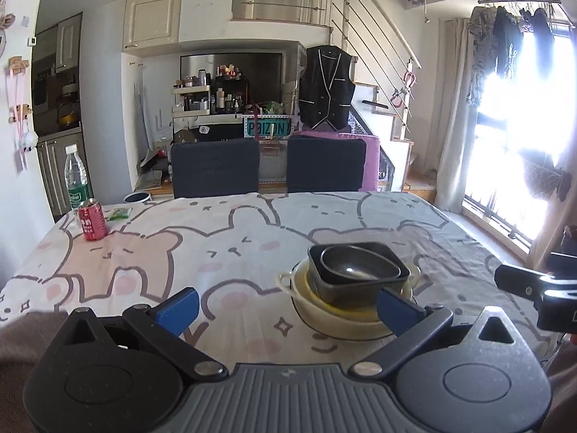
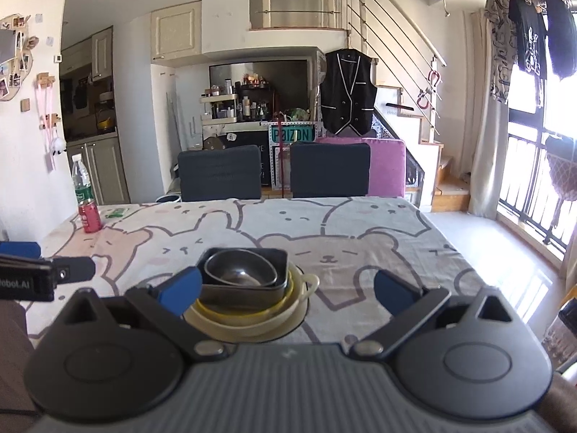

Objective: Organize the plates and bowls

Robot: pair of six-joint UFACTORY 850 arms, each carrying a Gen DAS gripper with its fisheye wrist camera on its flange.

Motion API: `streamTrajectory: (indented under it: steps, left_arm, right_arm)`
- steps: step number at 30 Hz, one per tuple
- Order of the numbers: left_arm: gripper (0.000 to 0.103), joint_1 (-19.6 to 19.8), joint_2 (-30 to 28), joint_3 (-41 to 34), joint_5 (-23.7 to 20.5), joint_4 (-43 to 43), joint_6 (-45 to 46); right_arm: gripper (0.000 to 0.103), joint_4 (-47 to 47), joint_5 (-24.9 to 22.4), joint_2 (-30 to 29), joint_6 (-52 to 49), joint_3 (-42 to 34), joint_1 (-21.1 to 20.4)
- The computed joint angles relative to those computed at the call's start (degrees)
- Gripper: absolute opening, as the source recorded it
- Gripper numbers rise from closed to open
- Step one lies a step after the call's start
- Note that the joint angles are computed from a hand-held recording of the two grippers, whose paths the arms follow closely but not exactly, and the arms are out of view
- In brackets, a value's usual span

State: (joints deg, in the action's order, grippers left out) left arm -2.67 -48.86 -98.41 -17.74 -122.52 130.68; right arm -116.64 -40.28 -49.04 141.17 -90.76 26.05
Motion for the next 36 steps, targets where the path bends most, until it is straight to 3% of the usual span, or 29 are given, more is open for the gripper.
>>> streamTrajectory:
  steps: [6, 13, 36]
  left_arm:
    - [0.103, -0.3, 0.3, 2.2, -0.5, -10.5, 12.1]
    - [0.103, -0.2, 0.2, 3.0, -0.8, -7.8, 9.8]
    - [0.103, 0.0, 0.1, 3.2, -1.3, -5.0, 7.4]
  right_arm:
    - [0.103, -1.0, -1.3, -0.7, -0.4, 0.2, 0.0]
    - [0.103, 2.5, -1.2, -1.3, -2.7, -0.3, -0.2]
    - [0.103, 0.3, -2.5, -1.0, 0.2, 1.4, -0.2]
